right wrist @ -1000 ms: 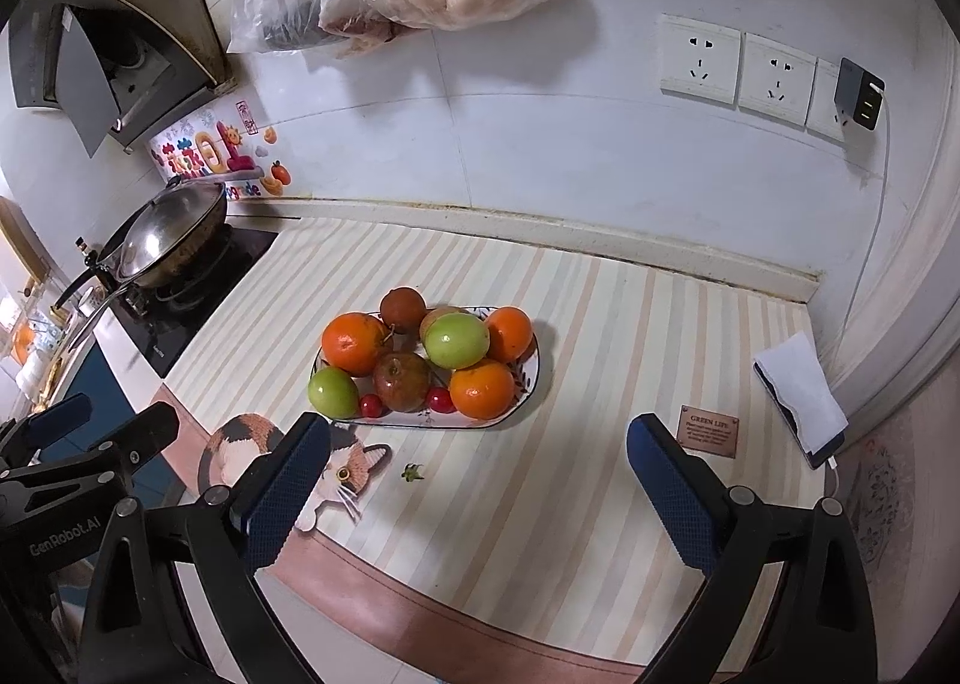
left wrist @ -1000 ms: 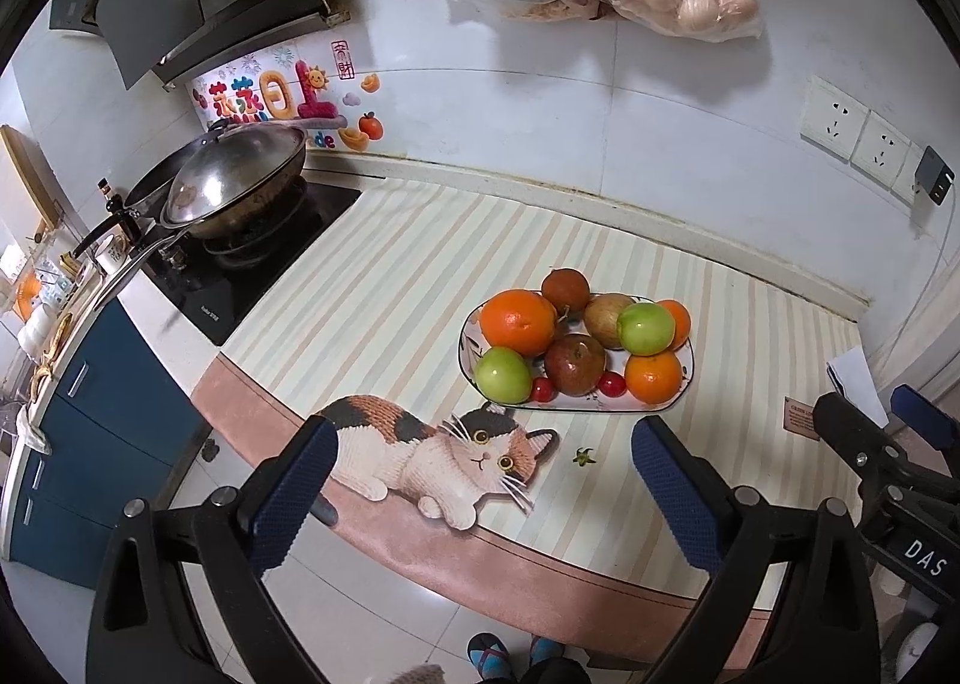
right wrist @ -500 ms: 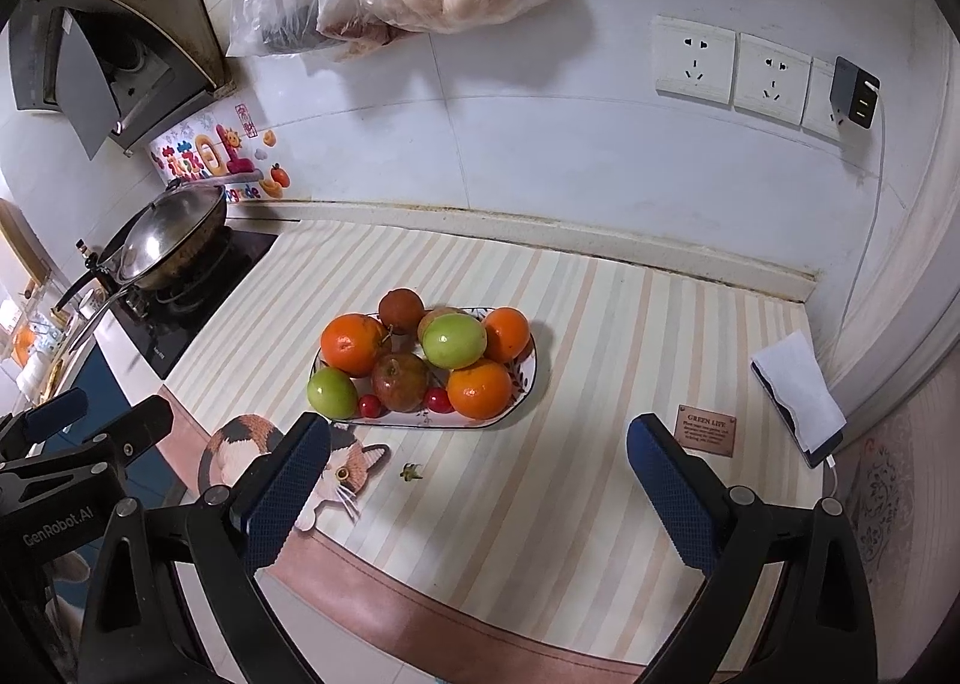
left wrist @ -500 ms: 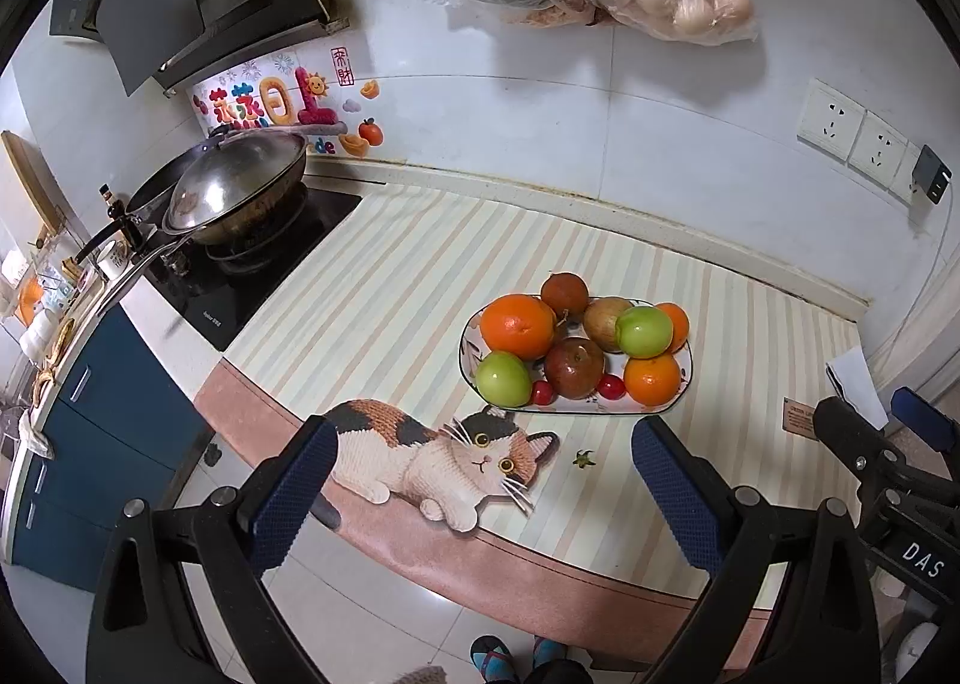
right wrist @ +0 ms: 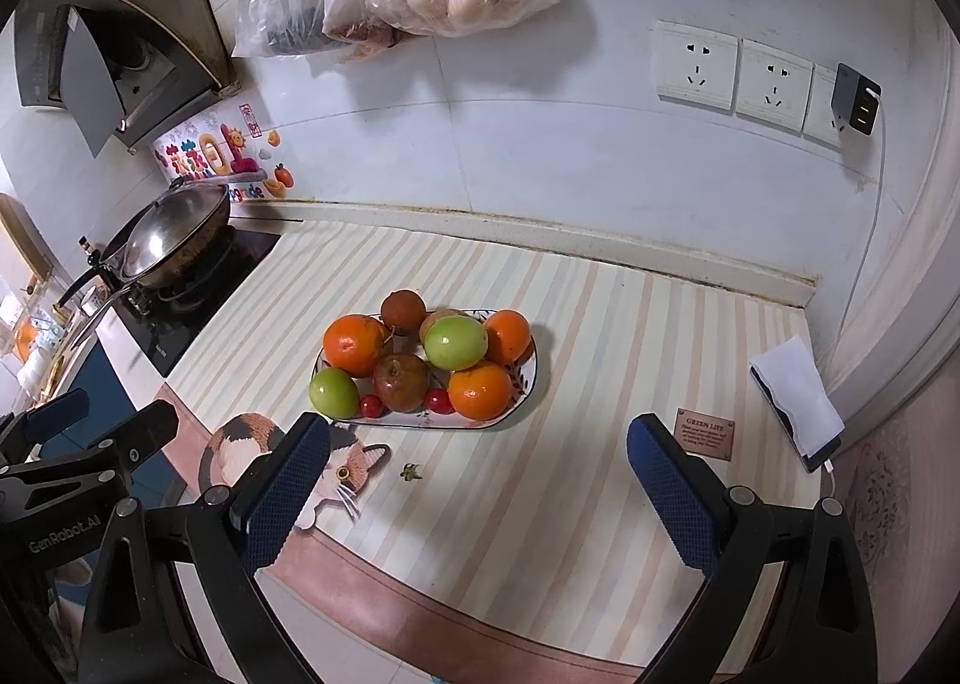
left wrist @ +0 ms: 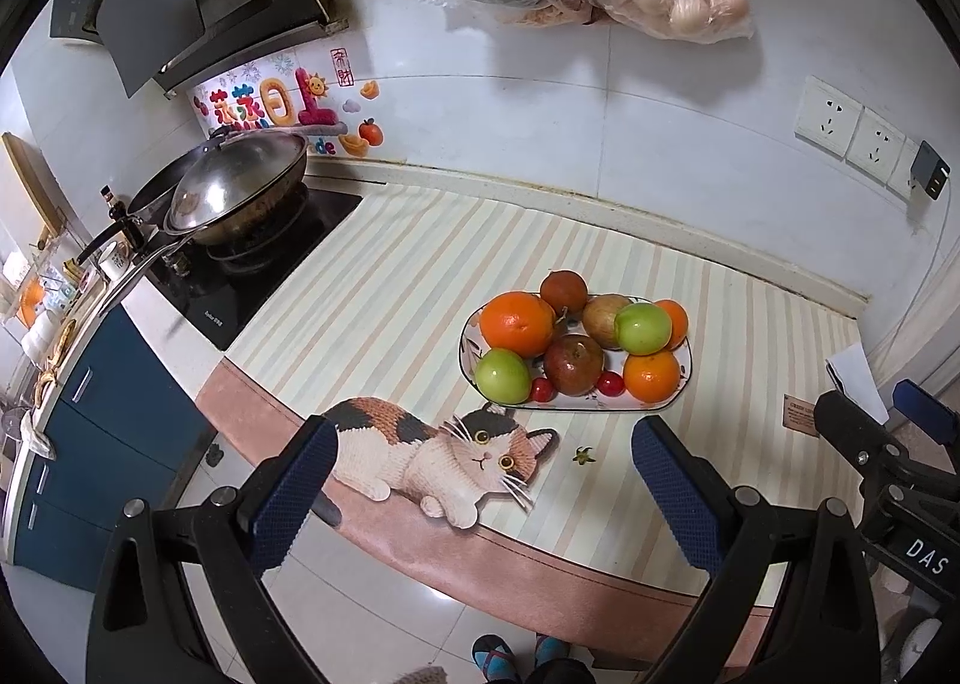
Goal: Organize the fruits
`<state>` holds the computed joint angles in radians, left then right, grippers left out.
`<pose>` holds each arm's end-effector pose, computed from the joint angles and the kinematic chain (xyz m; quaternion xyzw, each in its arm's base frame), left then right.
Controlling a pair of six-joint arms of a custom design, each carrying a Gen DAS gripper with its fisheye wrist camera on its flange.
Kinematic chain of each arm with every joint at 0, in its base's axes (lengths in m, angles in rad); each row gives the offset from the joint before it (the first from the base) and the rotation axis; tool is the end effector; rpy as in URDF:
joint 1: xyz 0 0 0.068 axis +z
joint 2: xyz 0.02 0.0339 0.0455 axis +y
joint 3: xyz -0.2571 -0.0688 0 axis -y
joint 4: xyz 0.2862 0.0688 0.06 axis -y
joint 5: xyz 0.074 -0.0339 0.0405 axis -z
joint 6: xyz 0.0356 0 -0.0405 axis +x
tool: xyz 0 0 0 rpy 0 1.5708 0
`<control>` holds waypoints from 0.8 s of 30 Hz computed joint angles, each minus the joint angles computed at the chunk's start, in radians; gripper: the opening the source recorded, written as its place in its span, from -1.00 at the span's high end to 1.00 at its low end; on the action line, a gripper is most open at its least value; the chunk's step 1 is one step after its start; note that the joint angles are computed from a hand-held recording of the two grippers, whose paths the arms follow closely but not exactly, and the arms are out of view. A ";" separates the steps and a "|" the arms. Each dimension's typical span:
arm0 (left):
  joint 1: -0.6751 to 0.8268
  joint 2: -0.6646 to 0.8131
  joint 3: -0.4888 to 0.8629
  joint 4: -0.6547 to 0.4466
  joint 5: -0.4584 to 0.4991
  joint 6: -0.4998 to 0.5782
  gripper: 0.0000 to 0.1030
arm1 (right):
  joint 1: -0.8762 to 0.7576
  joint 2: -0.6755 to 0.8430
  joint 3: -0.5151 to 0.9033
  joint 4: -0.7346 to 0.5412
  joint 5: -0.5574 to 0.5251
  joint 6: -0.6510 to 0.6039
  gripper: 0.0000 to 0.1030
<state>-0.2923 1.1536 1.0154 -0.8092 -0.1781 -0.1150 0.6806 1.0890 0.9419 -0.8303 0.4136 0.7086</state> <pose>0.2615 -0.0721 0.2800 0.0568 0.9467 0.0211 0.3163 0.2052 0.1477 0.2704 0.0731 0.9350 0.0323 0.3455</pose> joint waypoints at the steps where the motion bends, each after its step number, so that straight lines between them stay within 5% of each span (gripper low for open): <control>1: 0.001 0.000 -0.001 0.002 -0.001 0.002 -0.95 | 0.000 0.000 0.000 0.001 -0.002 0.000 -0.96; 24: 0.000 -0.013 -0.010 -0.009 0.001 -0.001 -0.95 | 0.001 -0.012 -0.016 0.003 -0.005 0.007 -0.97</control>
<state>-0.2926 1.1404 1.0057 -0.8180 -0.1770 -0.1164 0.6820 1.0766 0.9258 -0.8271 0.4090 0.7153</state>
